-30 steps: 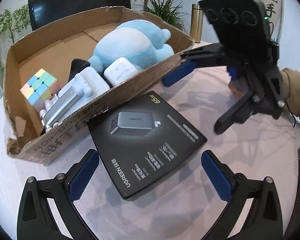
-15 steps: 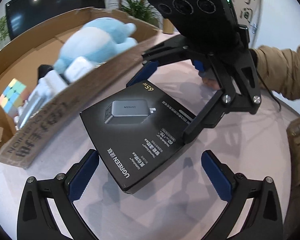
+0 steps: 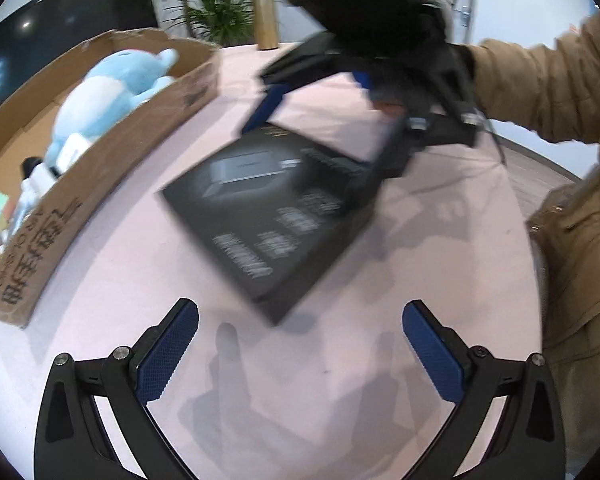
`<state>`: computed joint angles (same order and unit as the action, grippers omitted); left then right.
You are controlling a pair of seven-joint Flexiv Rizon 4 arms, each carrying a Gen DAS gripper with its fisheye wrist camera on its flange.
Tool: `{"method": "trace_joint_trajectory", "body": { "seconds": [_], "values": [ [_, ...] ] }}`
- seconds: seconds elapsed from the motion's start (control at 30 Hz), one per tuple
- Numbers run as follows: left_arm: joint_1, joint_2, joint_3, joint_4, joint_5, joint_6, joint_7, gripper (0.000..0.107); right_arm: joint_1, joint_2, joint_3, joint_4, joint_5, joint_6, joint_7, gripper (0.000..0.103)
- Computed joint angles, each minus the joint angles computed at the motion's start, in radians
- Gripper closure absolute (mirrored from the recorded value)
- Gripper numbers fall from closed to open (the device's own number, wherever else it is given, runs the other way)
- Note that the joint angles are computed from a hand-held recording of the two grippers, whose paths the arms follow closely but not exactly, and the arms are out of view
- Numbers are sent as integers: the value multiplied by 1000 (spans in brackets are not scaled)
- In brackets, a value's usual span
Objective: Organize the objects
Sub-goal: 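Withdraw both grippers and move them to the black charger box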
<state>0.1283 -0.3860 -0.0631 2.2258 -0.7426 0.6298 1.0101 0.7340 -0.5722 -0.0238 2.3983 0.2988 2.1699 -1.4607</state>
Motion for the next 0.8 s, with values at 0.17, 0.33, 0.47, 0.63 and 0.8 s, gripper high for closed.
{"method": "trace_joint_trajectory", "body": {
  "seconds": [0.17, 0.33, 0.47, 0.63, 0.8],
  "values": [
    [-1, -17, -17, -47, -18, -32, -24, 5, 53, 18, -17, 21, 36, -9, -12, 0],
    [-31, -31, -24, -57, 41, -25, -1, 5, 30, 11, 17, 31, 21, 25, -6, 0],
    [-36, -31, -20, -64, 104, -42, 1, 5, 13, -14, 41, 41, 18, 91, -19, 0],
    [-40, -27, -20, -73, 142, -94, -20, 5, 1, -35, 60, 46, 13, 145, -52, 0],
    [-49, -14, -19, -53, 134, -83, -32, 5, 69, -23, 20, 47, 65, 97, -110, 0]
  ]
}}
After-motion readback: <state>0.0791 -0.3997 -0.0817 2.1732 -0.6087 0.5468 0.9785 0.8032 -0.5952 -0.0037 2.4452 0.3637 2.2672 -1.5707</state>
